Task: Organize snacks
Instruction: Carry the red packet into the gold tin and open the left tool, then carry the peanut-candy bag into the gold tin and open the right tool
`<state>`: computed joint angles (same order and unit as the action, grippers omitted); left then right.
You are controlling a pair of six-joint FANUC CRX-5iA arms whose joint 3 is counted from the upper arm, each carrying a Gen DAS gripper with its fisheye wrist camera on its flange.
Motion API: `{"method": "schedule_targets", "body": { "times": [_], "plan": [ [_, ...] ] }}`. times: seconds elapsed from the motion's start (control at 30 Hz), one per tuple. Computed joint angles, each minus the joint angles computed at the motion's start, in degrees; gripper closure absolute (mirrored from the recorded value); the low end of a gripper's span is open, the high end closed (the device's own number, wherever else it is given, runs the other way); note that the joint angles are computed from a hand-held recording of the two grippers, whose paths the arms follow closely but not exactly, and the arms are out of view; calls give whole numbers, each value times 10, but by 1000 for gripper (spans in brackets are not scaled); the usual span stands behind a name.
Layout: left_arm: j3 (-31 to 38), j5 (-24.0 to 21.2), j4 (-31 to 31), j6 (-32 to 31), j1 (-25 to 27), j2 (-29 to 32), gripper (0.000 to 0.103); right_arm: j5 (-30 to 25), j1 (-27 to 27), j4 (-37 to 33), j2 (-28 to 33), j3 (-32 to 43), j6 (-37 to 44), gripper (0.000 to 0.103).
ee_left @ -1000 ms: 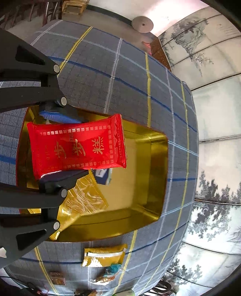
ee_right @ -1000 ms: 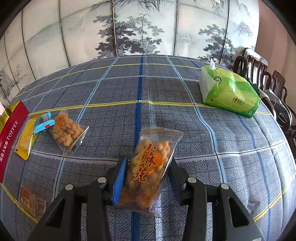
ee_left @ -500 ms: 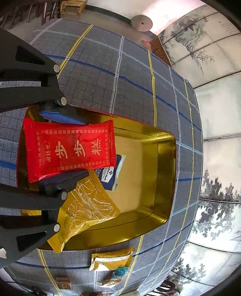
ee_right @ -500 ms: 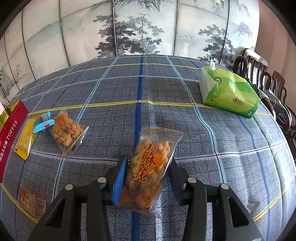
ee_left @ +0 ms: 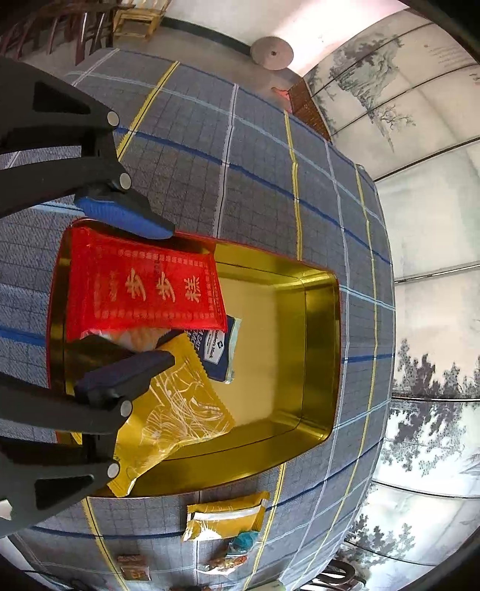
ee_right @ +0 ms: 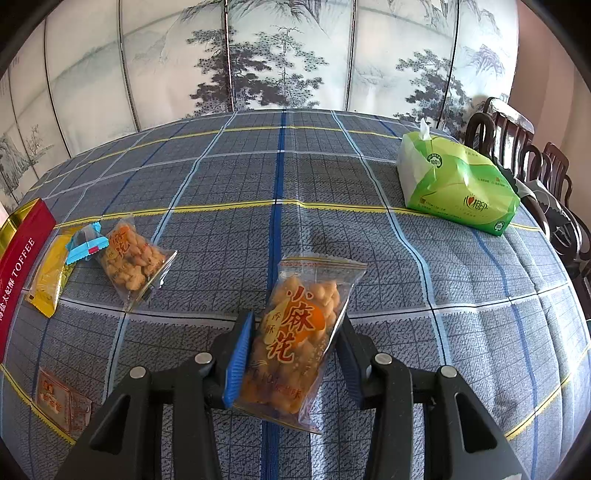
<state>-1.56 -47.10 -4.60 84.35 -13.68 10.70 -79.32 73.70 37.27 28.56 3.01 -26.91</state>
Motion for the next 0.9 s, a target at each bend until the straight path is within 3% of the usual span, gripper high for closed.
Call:
{"method": "schedule_targets", "body": {
  "times": [0.9],
  "plan": [
    [-53, 21, 25, -4, 10, -51, 29, -23, -10, -23, 8, 27, 30, 61]
  ]
}}
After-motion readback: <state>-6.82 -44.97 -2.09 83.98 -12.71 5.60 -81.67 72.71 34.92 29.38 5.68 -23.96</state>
